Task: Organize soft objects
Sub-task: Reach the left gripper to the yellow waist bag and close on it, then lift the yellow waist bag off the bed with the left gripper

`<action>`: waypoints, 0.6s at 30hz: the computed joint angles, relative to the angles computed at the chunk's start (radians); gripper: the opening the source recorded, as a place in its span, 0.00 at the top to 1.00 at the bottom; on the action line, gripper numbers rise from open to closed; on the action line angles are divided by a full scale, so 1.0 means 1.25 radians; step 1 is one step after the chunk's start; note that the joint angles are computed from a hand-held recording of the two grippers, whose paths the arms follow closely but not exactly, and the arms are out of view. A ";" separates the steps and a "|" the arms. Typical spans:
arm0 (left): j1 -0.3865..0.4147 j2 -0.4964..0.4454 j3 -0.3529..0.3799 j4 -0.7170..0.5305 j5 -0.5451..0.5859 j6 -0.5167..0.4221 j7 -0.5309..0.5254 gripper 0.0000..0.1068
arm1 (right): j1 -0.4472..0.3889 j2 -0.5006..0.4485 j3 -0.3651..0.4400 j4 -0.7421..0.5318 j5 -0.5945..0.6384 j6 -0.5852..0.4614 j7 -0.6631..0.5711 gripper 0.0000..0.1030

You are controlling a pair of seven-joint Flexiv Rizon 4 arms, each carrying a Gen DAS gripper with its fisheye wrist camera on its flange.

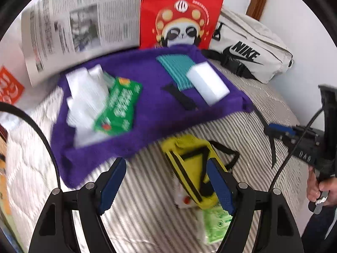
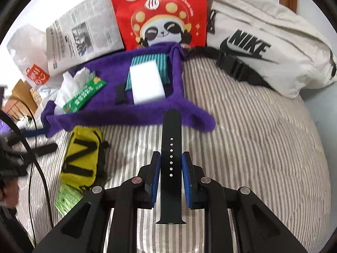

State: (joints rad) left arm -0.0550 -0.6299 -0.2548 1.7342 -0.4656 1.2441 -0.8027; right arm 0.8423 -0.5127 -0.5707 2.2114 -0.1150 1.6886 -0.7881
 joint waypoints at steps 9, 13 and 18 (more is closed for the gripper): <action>-0.047 -0.040 0.035 -0.018 0.035 -0.033 -0.084 0.29 | -0.034 0.002 0.056 0.010 0.071 0.069 -0.030 0.80; -0.052 -0.055 0.028 -0.023 0.056 -0.006 -0.095 0.59 | -0.050 -0.007 0.082 0.010 0.093 0.065 -0.039 0.80; -0.014 -0.049 -0.025 0.006 0.035 0.038 -0.059 0.72 | -0.054 -0.007 0.087 0.017 0.112 0.071 -0.041 0.80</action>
State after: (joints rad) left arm -0.0729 -0.6908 -0.2862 1.7415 -0.4214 1.2912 -0.8771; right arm 0.7752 -0.5220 -0.4618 2.2328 0.0251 1.7769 -0.8396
